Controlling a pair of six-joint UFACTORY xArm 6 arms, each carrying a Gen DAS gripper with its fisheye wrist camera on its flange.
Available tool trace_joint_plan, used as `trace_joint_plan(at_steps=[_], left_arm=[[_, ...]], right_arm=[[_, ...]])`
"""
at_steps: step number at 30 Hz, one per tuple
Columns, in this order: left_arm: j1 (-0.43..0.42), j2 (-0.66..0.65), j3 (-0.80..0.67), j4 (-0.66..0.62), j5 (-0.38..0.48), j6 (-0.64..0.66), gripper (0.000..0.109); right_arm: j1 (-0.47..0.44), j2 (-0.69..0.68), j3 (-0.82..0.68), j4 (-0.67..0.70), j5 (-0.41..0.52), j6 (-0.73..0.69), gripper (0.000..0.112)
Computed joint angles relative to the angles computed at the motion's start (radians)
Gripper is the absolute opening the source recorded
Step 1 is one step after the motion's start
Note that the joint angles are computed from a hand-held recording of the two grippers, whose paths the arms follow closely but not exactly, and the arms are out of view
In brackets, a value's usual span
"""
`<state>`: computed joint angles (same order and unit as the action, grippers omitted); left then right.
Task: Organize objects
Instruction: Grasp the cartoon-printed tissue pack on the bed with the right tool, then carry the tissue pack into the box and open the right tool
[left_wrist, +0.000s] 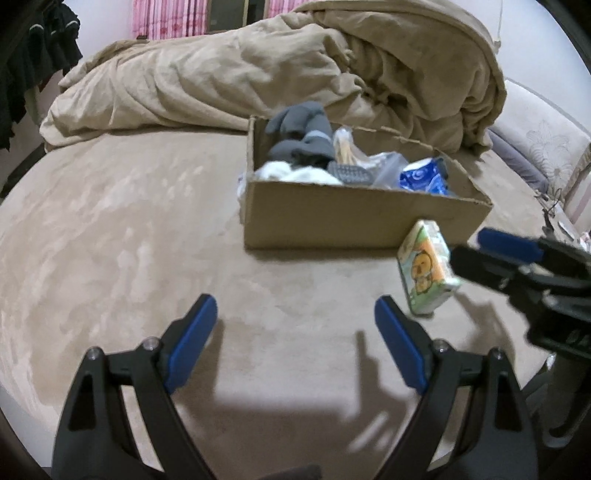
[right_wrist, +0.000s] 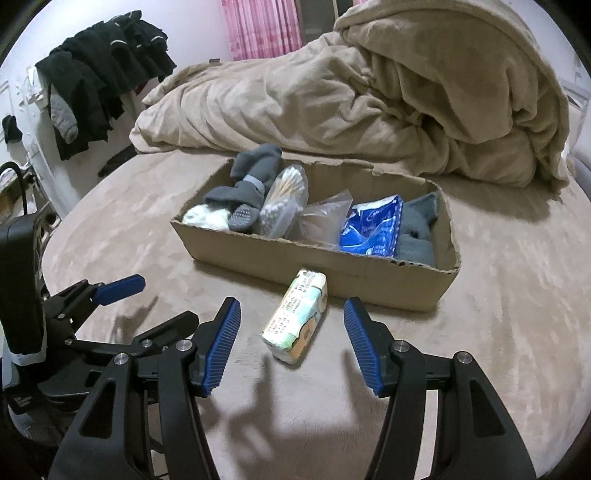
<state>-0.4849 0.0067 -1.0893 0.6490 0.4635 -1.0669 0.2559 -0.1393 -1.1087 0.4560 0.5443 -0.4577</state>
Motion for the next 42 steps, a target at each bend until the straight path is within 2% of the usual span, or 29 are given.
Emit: trace_joint_plan(at_steps=[8,11,13,16,26,32,39,42], left_arm=[[0.010,0.033,-0.015,-0.008,0.002,0.017,0.088],[0.015,0.042,-0.018,-0.018,0.001,0.026,0.088],[0.017,0.042,-0.016,-0.029,-0.004,0.035,0.088],[0.015,0.041,-0.021,-0.028,-0.009,0.034,0.088],[-0.009,0.040,-0.058,-0.011,-0.007,0.012,0.088],[-0.012,0.043,-0.105,0.046,0.003,-0.021,0.088],[0.010,0.066,-0.180,0.095,0.017,-0.069,0.088],[0.018,0.083,-0.196,0.070,-0.011,-0.050,0.088]], right_arm=[[0.000,0.052,-0.021,0.010,0.022,-0.016,0.060],[-0.003,0.082,-0.034,-0.010,0.035,-0.001,0.052],[-0.009,0.098,-0.047,0.008,0.066,-0.020,0.037],[-0.013,0.091,-0.045,0.022,0.071,-0.046,0.032],[-0.034,0.017,-0.024,0.072,0.066,-0.097,0.030],[-0.055,-0.033,-0.035,0.131,0.040,-0.150,0.030],[-0.084,0.015,-0.116,0.154,0.021,-0.136,0.030],[-0.080,0.071,-0.169,0.178,-0.006,-0.167,0.030]])
